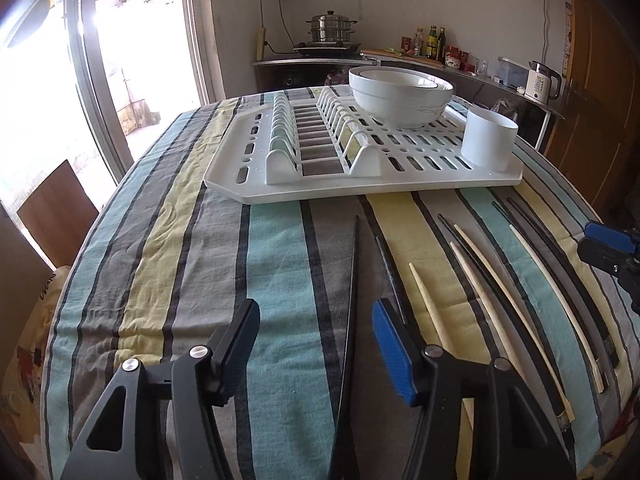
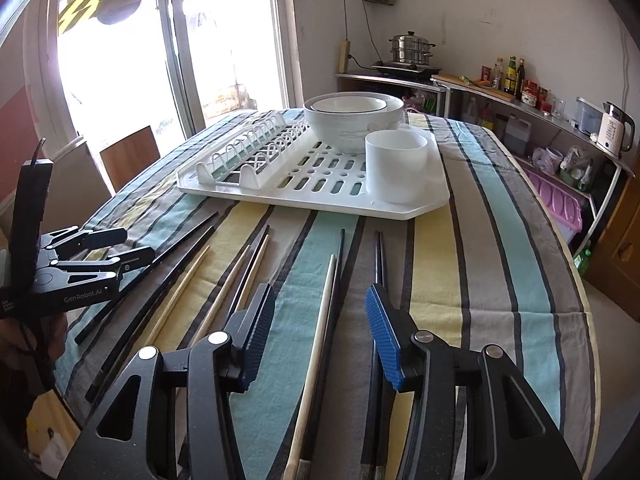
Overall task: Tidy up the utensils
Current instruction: 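Lower the left tool to one black chopstick while the right tool lowers to another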
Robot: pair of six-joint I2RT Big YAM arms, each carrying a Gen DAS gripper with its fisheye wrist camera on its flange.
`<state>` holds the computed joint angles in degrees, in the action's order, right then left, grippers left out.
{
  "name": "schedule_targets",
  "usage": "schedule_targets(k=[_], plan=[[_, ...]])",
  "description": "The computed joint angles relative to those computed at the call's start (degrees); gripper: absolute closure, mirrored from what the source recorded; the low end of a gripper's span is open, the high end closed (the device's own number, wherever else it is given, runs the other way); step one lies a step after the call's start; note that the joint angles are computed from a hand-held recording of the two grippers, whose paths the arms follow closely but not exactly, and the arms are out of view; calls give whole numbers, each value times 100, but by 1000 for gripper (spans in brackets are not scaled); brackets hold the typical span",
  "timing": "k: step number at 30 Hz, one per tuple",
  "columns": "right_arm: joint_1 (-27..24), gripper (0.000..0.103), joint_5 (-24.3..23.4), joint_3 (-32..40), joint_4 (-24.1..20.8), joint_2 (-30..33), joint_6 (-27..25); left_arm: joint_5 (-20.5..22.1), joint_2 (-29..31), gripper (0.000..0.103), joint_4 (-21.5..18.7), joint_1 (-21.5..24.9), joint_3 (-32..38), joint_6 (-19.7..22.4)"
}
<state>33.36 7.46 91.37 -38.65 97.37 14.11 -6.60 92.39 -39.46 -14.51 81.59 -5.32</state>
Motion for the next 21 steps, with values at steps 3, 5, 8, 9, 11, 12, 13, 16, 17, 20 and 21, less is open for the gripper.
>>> schedule_targets(k=[3,5,8,9,11,12,13,16,17,20,21], plan=[[-116,70,-133,500,-381,351,-80,218,292,45,-243,85,347,85],[-180,75,-226,849,-652,602,-100,347,472,45,-406,118,579,157],[-265,81,-378,1337,-1034,959,-127,375,684,46,-592,122,860,301],[-278,82,-386,1472,-1138,1055,-141,431,751,47,-670,128,954,357],[-302,83,-458,1674,-1255,1200,-197,476,858,48,-754,137,1113,452],[-316,84,-475,1785,-1328,1281,-202,458,904,48,-791,130,1184,510],[-330,86,-490,1881,-1407,1349,-209,449,949,50,-831,122,1254,576],[-356,88,-531,2121,-1588,1526,-225,486,1050,54,-932,114,1412,682],[-360,88,-538,2179,-1637,1568,-234,488,1082,55,-967,103,1465,729],[-362,90,-506,2363,-1813,1694,-263,451,1154,60,-1018,59,1575,860],[-365,91,-523,2425,-1873,1735,-259,462,1183,63,-1050,51,1621,877]])
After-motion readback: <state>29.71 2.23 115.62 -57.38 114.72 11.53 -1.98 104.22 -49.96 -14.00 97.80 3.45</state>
